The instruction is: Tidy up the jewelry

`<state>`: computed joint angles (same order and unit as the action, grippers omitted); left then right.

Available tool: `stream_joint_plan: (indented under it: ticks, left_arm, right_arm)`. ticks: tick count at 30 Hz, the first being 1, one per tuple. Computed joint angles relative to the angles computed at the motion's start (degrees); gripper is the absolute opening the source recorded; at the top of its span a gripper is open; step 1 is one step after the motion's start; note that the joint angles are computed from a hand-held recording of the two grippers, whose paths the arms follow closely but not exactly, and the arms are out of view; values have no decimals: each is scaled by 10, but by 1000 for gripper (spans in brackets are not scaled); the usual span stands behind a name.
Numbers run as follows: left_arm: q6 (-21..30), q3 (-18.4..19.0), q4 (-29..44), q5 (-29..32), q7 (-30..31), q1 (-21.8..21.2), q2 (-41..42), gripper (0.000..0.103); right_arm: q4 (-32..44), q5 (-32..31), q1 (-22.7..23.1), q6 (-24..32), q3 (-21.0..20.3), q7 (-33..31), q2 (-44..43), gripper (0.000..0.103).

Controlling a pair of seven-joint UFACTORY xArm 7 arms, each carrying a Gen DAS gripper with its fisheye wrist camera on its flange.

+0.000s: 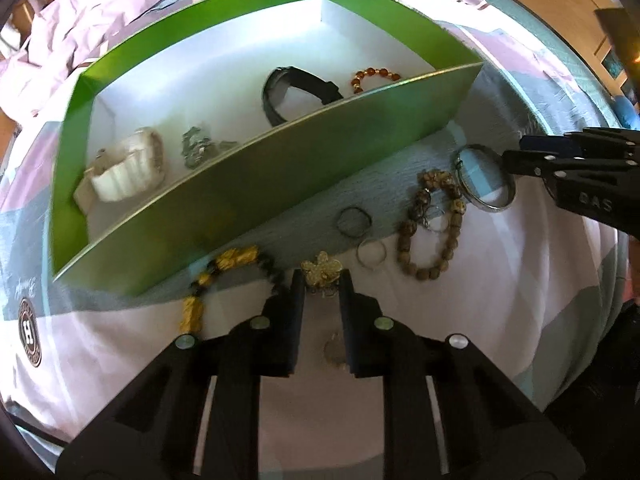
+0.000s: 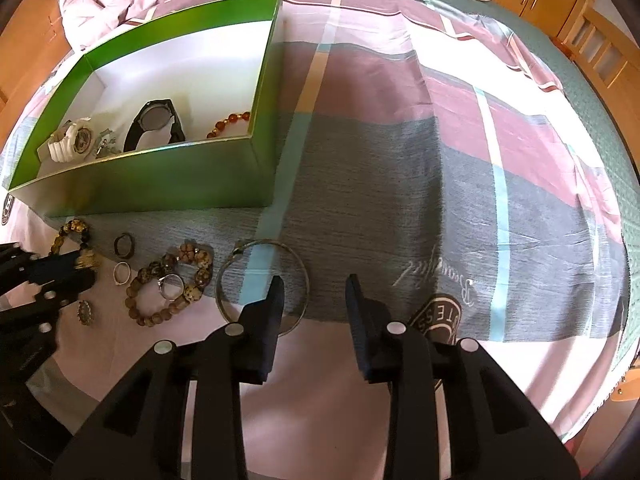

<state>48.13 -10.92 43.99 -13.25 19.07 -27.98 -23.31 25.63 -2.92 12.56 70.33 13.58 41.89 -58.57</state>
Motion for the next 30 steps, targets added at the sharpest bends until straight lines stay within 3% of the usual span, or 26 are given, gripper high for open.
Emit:
stream_joint_plan:
  ticks: [5, 8, 9, 13, 14, 23, 30]
  left_arm:
    - [59, 15, 7, -5, 27, 2, -27, 19]
    - [63, 12, 7, -1, 28, 11, -26, 34]
    - [63, 10, 2, 3, 27, 13, -30, 35]
    - [71, 5, 2, 12, 22, 17, -25, 42]
    - [71, 6, 0, 12, 26, 16, -26, 43]
    - [53, -8, -7, 19, 15, 11, -16, 43]
    - [16, 8, -3, -9, 13, 7, 0, 39]
  right_arm:
    - [1, -3, -4, 4, -2, 2, -1, 41]
    - [-1, -2, -5, 0, -6, 1, -3, 41]
    - [-2, 1, -4, -3, -8, 0, -3, 42]
    - [-1, 18, 12, -17, -13, -20, 10, 62]
    - [2, 16, 15, -16, -8, -25, 18, 63]
    - [8, 18, 39, -25, 7, -50, 69, 65]
    - [13, -9, 48, -36, 28, -43, 79, 65]
